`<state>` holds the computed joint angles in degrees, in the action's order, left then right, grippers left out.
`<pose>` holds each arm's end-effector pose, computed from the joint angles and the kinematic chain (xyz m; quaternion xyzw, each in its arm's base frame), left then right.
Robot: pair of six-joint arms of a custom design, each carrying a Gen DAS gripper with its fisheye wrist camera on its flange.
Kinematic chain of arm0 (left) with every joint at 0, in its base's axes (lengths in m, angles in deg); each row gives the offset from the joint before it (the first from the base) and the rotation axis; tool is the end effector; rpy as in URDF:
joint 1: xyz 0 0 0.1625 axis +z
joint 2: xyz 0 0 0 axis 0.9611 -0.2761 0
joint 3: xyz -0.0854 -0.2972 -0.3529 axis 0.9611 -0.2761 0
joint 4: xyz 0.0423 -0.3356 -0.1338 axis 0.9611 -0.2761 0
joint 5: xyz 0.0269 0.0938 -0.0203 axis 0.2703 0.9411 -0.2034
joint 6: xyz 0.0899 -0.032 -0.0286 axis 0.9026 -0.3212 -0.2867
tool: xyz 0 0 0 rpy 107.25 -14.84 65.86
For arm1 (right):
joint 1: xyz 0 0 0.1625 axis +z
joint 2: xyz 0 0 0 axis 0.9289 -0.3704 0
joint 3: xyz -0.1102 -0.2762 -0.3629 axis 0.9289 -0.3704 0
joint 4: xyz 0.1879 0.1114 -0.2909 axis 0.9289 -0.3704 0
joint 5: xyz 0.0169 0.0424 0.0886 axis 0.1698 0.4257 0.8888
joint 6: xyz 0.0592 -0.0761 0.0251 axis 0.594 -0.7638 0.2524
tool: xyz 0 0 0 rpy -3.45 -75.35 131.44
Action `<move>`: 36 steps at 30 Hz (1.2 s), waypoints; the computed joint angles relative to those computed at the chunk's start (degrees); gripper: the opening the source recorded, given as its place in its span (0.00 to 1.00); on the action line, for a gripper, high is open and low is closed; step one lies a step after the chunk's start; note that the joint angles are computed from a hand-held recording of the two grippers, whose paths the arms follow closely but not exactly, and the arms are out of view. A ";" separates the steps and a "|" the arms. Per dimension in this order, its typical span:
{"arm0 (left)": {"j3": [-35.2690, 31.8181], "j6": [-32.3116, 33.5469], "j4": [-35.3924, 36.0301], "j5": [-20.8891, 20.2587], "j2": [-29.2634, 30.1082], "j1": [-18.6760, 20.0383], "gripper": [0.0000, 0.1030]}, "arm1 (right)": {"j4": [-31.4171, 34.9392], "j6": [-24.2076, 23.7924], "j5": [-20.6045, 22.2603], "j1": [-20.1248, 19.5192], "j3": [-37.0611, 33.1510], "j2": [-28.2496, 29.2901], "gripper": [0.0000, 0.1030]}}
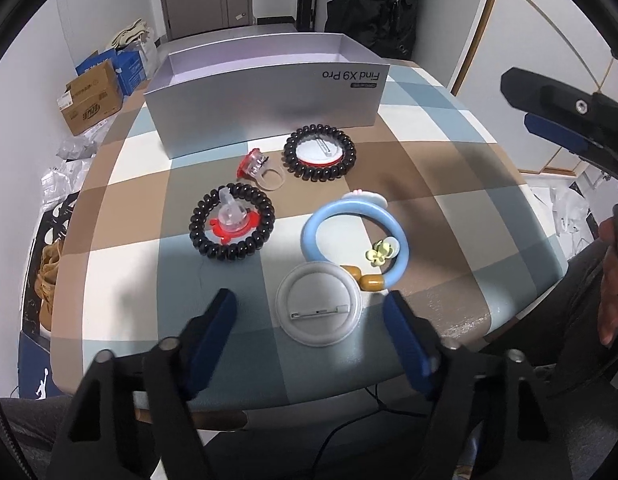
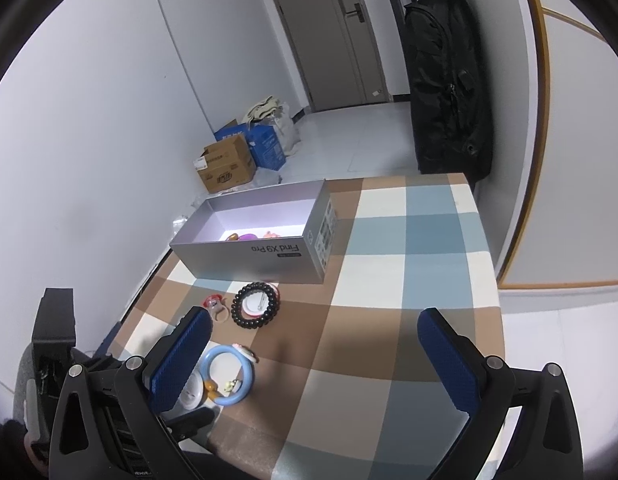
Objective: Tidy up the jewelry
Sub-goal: 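Lower the left gripper onto the white round badge and close on it, then lift the white badge with the left gripper while the right gripper grasps the light-blue ring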
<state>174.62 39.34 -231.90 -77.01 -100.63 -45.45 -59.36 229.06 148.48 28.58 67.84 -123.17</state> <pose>-0.2021 -0.3182 0.0931 0.3399 0.9002 -0.1086 0.2497 0.1250 -0.2786 0.1681 0.0863 -0.8784 0.4092 0.2313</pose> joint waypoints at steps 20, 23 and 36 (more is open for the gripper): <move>-1.92 -0.61 0.88 -3.03 -1.45 2.77 0.36 | 1.40 0.58 2.01 0.77 -1.11 2.60 1.00; -2.20 -1.04 -0.28 -4.30 -2.31 3.81 0.36 | 2.42 1.20 1.90 0.69 -1.29 3.47 1.00; -2.22 -0.09 -10.31 -4.37 -5.69 7.32 0.36 | 5.40 -0.33 6.47 4.86 -4.99 12.23 0.99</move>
<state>172.40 39.25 -242.21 -81.38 -106.32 -38.13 -53.96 228.73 154.95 33.44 62.85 -110.94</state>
